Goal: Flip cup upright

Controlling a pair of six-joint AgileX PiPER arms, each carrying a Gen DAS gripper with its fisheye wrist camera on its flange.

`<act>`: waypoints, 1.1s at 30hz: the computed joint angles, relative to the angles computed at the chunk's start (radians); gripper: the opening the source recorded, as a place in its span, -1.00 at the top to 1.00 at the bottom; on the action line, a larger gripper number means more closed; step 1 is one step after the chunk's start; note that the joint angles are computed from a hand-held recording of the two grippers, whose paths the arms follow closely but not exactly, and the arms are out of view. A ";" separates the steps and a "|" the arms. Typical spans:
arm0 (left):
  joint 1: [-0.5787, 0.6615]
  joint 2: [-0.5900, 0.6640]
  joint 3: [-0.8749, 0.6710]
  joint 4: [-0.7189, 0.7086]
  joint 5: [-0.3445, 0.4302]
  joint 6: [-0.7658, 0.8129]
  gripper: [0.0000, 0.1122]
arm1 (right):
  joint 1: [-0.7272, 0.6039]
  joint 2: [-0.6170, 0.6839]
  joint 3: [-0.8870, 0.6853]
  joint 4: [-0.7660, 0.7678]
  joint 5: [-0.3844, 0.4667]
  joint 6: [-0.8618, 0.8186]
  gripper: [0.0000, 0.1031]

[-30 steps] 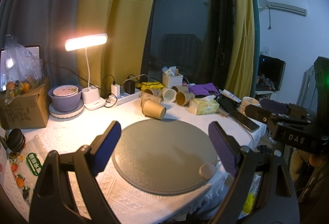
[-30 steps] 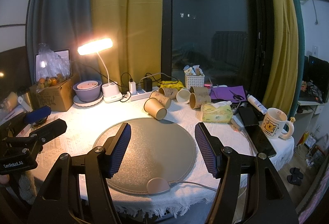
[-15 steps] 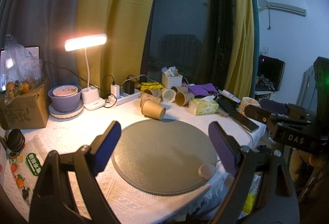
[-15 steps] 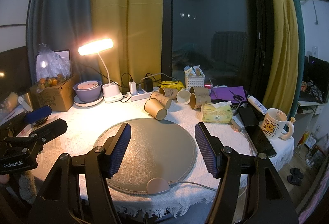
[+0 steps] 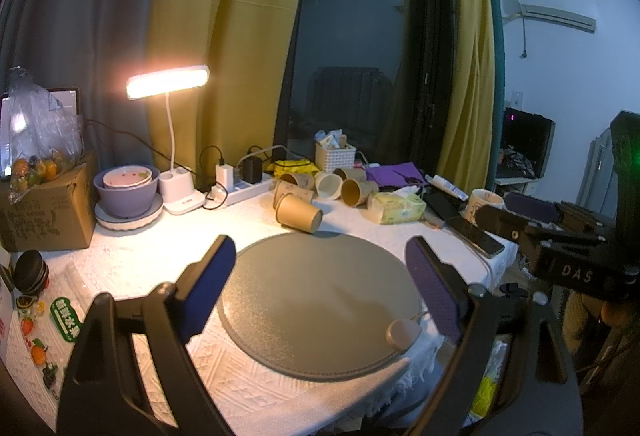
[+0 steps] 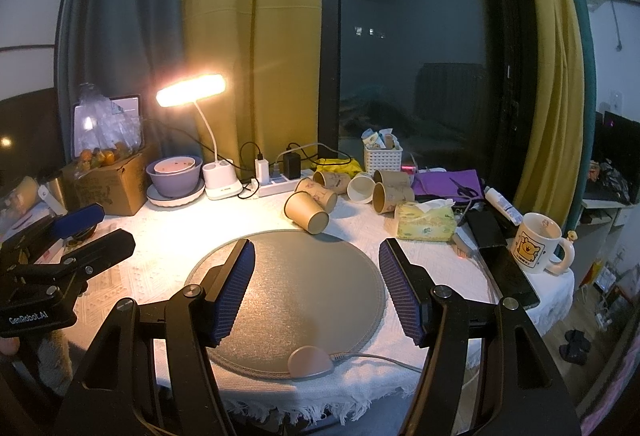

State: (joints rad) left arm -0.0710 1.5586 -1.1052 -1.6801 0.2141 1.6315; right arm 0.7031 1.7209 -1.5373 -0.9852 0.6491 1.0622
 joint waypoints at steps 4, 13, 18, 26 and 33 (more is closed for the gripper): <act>0.000 -0.001 0.003 -0.016 0.000 0.017 -0.56 | -0.001 -0.001 0.003 -0.001 -0.002 0.002 -0.31; -0.016 0.028 -0.033 0.081 -0.016 -0.085 -0.56 | -0.017 0.023 -0.011 0.017 -0.015 -0.013 -0.31; -0.023 0.091 -0.097 0.243 -0.017 -0.250 -0.56 | -0.045 0.048 -0.042 0.048 -0.023 -0.053 -0.31; -0.028 0.250 -0.296 0.726 0.031 -0.743 -0.56 | -0.135 0.143 -0.153 0.191 -0.048 -0.194 -0.31; -0.039 0.392 -0.506 1.047 0.103 -1.076 -0.56 | -0.205 0.253 -0.313 0.348 -0.039 -0.376 -0.31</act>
